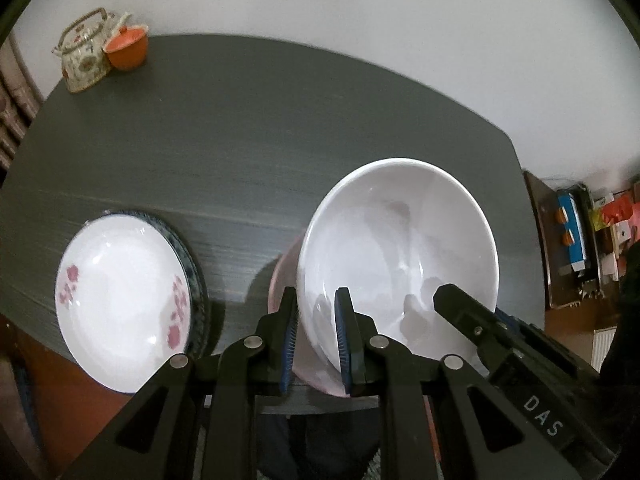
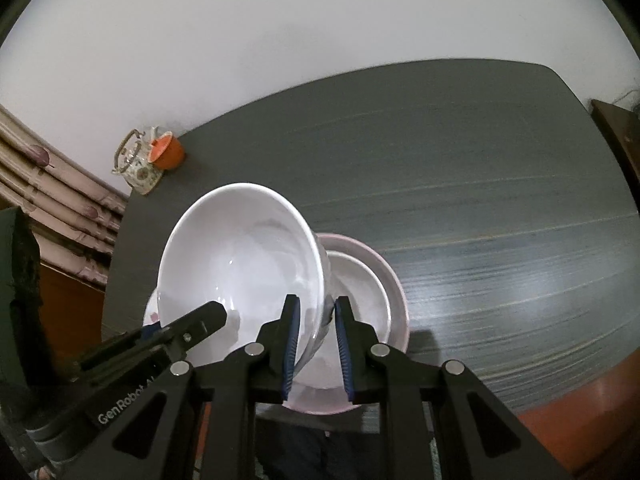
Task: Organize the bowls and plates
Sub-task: 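Lower the ribbed bowl into the nested bowls and open the right tool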
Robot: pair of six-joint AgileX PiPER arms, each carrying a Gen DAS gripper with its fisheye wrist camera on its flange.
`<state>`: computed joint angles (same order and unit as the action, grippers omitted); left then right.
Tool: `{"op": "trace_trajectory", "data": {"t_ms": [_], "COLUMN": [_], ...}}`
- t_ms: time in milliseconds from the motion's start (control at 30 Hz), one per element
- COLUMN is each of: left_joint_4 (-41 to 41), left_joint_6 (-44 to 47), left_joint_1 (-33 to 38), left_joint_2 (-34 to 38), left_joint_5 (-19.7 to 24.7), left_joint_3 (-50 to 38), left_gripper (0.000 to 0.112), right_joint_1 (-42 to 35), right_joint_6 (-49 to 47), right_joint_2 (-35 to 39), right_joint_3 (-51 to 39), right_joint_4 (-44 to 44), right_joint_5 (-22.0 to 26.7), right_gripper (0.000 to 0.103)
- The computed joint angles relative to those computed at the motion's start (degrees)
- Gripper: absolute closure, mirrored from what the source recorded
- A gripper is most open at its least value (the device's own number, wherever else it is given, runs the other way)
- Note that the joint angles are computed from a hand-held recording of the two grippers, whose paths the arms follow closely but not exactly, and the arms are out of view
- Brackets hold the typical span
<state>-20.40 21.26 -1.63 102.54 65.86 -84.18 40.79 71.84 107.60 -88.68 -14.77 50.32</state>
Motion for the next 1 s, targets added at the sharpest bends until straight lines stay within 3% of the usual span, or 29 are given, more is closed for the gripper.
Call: {"op": "trace_trajectory", "data": {"t_ms": [500,1000], "left_joint_4": [4.11,6.73], "left_joint_6": [-3.65,-5.96], "left_joint_1": [-4.95,-7.39], "left_joint_2": [2.51,2.72], "left_joint_5": [-1.97,-4.95], "left_joint_3": [2.85,3.73], "left_gripper": [0.097,0.096], "right_joint_1": [-0.80,-1.70], "right_joint_6": [-0.14,-2.78], "right_joint_2": [0.21,1.94], "right_joint_3": [7.73,7.27], "right_joint_4": [3.29,5.42], "right_joint_5": [-4.45,-5.05], "right_gripper": [0.084,0.083]}}
